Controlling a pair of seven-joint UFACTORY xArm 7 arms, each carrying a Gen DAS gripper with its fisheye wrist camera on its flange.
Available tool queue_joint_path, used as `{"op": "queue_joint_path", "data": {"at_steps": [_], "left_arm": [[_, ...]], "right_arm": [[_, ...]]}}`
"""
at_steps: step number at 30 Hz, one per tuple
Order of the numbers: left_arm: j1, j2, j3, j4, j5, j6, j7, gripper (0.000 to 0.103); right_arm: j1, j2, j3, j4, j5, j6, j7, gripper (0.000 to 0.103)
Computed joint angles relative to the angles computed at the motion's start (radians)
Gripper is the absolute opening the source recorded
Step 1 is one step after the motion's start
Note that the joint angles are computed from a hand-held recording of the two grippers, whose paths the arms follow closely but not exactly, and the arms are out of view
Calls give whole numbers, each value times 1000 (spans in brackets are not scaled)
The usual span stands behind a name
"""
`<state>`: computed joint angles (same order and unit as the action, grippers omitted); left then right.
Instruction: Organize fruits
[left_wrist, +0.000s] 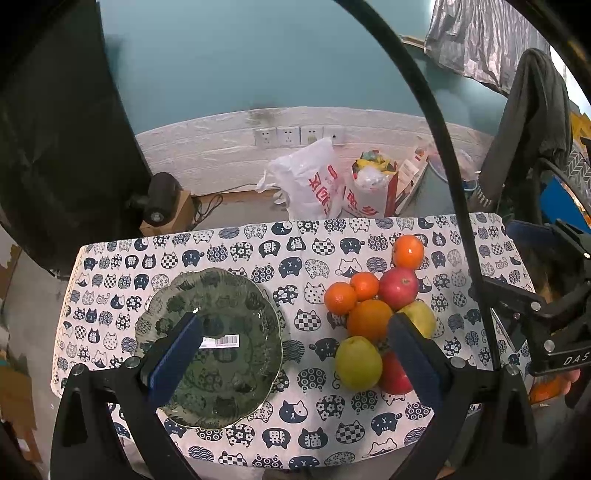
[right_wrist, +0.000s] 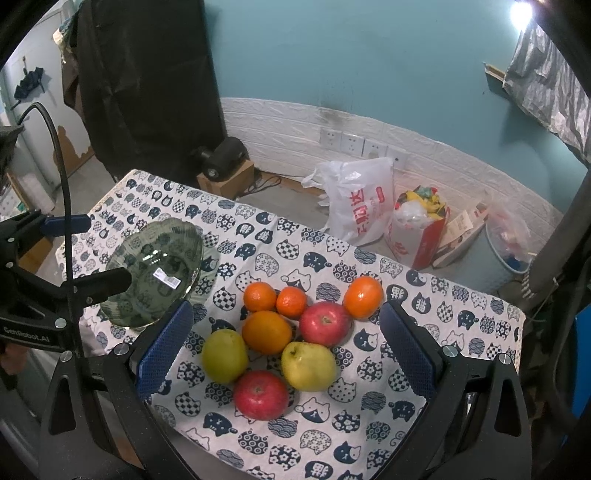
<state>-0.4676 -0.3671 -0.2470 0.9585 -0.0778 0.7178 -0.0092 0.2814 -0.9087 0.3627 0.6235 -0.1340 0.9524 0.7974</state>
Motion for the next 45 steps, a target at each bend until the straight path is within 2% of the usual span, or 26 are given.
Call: {"op": "queue_joint_path", "data": {"at_steps": [45], "left_arm": [[-13, 7, -4, -12, -2, 16, 8, 101]], "right_arm": [[4, 4, -7, 4, 6, 20, -8, 100]]}}
